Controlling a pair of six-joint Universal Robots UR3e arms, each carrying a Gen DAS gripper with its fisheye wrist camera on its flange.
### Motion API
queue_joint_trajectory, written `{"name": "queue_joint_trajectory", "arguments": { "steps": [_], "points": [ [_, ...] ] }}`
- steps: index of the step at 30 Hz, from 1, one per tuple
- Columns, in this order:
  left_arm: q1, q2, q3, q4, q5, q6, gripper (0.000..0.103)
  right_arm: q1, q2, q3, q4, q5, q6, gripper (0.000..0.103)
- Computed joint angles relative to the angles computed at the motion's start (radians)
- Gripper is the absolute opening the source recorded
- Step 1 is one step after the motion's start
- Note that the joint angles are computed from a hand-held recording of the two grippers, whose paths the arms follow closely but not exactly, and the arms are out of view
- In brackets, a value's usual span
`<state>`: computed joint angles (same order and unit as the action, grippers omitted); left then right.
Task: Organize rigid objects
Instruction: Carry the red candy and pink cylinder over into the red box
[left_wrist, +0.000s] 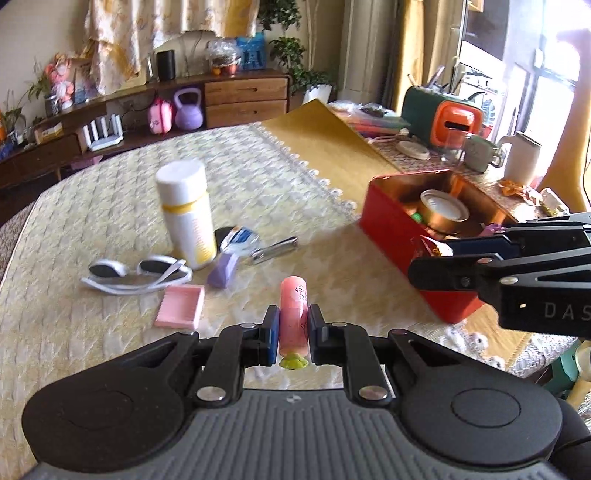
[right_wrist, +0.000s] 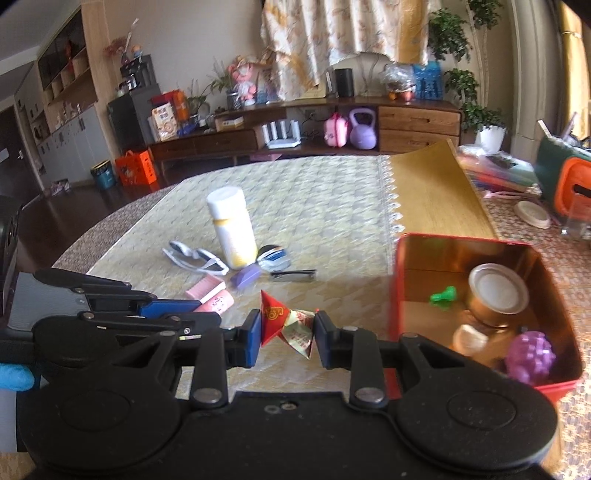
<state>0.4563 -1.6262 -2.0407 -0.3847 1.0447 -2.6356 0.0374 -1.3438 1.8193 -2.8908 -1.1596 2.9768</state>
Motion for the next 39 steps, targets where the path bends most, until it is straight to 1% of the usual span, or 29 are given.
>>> {"name": "queue_joint_trajectory", "arguments": {
  "steps": [7,11,15,19,23,31,39],
  "points": [
    [-0.086,-0.006,0.063,-0.019,0.023,-0.041,0.015,-0.091,-0.094,0.085,-0.004,0.018,-0.027,0.029],
    [-0.150,-0.029,0.112,-0.019,0.056,-0.054,0.015,-0.145,-0.124,0.116,-0.011,0.034,-0.040,0.029],
    [-0.211,-0.075,0.198,-0.048,0.082,-0.093,0.015,-0.201,-0.154,0.153,-0.017,0.057,-0.062,0.029],
    [-0.271,-0.123,0.273,-0.052,0.105,-0.126,0.015,-0.250,-0.173,0.193,-0.027,0.074,-0.084,0.029],
    [-0.339,-0.186,0.360,-0.062,0.141,-0.156,0.015,-0.292,-0.173,0.205,-0.025,0.089,-0.095,0.029],
    [-0.443,-0.337,0.580,-0.139,0.199,-0.218,0.015,-0.356,-0.158,0.215,-0.014,0.120,-0.134,0.029],
    [-0.516,-0.521,0.848,-0.255,0.247,-0.265,0.015,-0.352,-0.098,0.165,0.005,0.122,-0.151,0.029]
  ]
}}
